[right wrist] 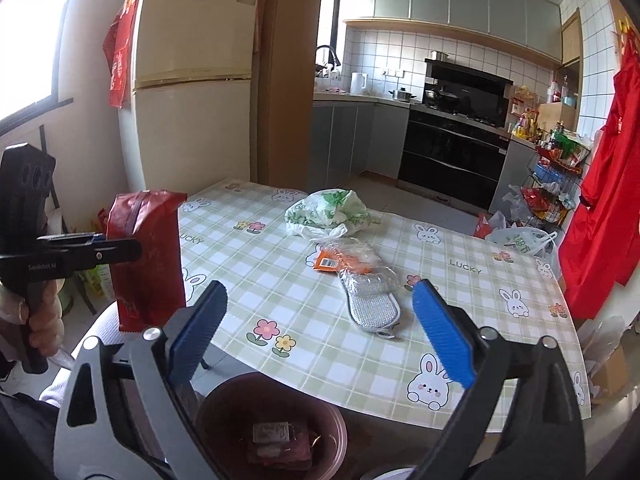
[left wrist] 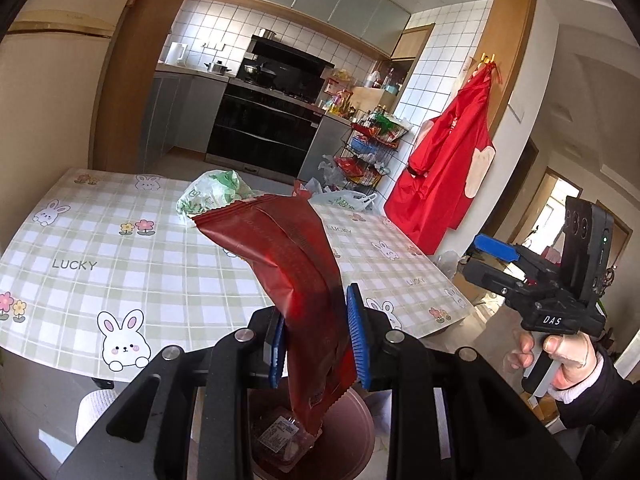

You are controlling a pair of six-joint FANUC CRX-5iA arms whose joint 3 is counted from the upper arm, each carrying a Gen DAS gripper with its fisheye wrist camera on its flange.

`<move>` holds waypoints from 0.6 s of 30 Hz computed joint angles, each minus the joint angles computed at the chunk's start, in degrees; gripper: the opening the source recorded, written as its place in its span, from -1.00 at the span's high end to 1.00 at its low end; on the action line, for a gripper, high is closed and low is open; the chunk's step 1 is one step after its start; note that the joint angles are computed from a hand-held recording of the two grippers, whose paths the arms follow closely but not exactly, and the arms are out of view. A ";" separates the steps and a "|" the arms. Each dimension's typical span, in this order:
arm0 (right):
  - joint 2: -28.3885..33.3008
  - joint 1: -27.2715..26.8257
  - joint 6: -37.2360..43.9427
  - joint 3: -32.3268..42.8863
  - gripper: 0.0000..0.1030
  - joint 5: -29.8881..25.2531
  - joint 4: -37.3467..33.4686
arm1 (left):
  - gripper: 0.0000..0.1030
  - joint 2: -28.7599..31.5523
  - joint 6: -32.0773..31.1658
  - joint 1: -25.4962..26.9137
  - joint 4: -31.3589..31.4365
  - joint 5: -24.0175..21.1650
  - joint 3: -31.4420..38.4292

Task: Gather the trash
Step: 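Lower the red bag over the bin and open the left gripper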

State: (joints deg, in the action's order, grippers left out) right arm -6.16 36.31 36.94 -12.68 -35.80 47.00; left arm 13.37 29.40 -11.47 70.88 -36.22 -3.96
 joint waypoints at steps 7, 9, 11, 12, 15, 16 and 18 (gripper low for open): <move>-0.73 -1.54 -8.28 -3.80 -0.89 0.44 6.03 | 0.48 1.96 3.68 0.07 -6.07 -3.95 2.71; -0.91 -2.00 -8.77 -4.34 -0.88 1.03 4.97 | 0.48 2.57 4.87 -0.17 -8.11 -5.19 3.64; -1.03 -2.39 -8.97 -4.80 -0.89 1.63 3.52 | 0.48 3.20 5.71 -0.54 -10.07 -6.08 4.48; -1.05 -2.53 -9.16 -4.99 -0.89 1.77 3.21 | 0.48 3.54 6.22 -0.71 -11.13 -6.57 5.03; -1.23 -2.94 -10.25 -6.02 -0.89 2.16 3.68 | 0.47 4.77 7.91 -1.27 -13.81 -8.28 6.78; -1.28 -3.08 -10.46 -6.26 -0.89 2.16 3.86 | 0.47 5.14 8.24 -1.44 -14.48 -8.81 7.30; -1.44 -3.43 -10.95 -6.79 -0.89 2.27 4.14 | 0.47 5.89 8.64 -1.88 -15.61 -10.02 8.24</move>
State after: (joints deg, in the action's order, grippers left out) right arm -7.60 32.87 25.99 -19.47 -33.53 51.14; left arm 19.26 38.04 -13.34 55.28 -46.24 4.28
